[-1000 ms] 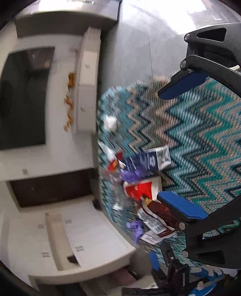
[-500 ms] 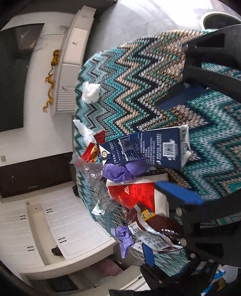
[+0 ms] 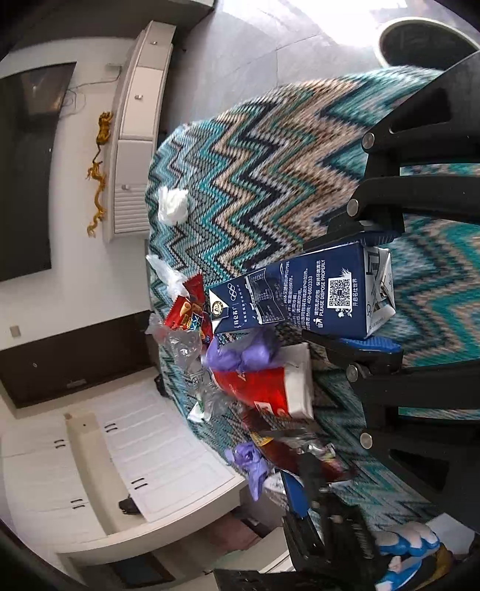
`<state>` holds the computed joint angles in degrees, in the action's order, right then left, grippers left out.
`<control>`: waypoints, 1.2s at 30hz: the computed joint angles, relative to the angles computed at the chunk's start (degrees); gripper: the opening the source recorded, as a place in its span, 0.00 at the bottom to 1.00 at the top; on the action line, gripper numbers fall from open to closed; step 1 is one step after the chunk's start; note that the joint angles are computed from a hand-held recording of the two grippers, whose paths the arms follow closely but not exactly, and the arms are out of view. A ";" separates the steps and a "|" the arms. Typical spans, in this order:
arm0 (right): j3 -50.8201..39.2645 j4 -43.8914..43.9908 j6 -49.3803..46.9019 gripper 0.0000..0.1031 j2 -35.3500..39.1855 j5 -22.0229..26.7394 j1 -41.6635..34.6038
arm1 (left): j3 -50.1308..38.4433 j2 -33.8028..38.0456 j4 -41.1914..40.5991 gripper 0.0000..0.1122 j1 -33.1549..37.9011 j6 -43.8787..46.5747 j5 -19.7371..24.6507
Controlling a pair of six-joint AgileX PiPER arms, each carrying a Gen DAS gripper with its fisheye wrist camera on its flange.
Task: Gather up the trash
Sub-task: 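Carry the brown snack bag and blue milk carton over the white bin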
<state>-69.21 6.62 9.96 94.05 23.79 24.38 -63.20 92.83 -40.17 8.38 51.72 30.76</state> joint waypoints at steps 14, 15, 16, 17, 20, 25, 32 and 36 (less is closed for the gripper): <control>17.12 -1.14 4.66 0.37 -20.55 -3.32 -4.26 | 1.33 -10.49 1.81 0.17 -4.45 -6.05 3.19; 18.09 -1.22 4.76 0.37 -21.92 -3.24 -5.41 | 0.28 -10.08 2.87 0.17 -6.52 -7.69 3.48; 19.64 -1.18 4.65 0.37 -24.05 -2.98 -7.37 | -0.41 -9.72 3.78 0.17 -8.26 -9.03 3.46; 20.86 -0.43 3.51 0.37 -25.65 -2.63 -9.72 | -1.96 -8.72 5.37 0.17 -11.31 -11.49 3.62; 25.00 3.71 -2.28 0.37 -30.82 -0.47 -19.11 | -5.93 -5.49 9.28 0.17 -19.32 -16.82 3.43; 31.28 17.91 -21.85 0.37 -33.18 2.94 -39.90 | -14.65 2.52 17.48 0.17 -32.52 -26.42 3.51; 34.10 36.06 -48.61 0.37 -18.95 0.61 -59.31 | -38.55 23.08 26.23 0.17 -46.00 -39.25 11.49; 31.85 42.20 -56.39 0.37 -8.84 -2.88 -61.40 | -57.59 36.82 28.17 0.18 -50.00 -45.15 20.95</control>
<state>-37.36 48.83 -46.43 85.21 20.91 -37.02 -120.79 129.64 -12.00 -41.62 6.57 51.71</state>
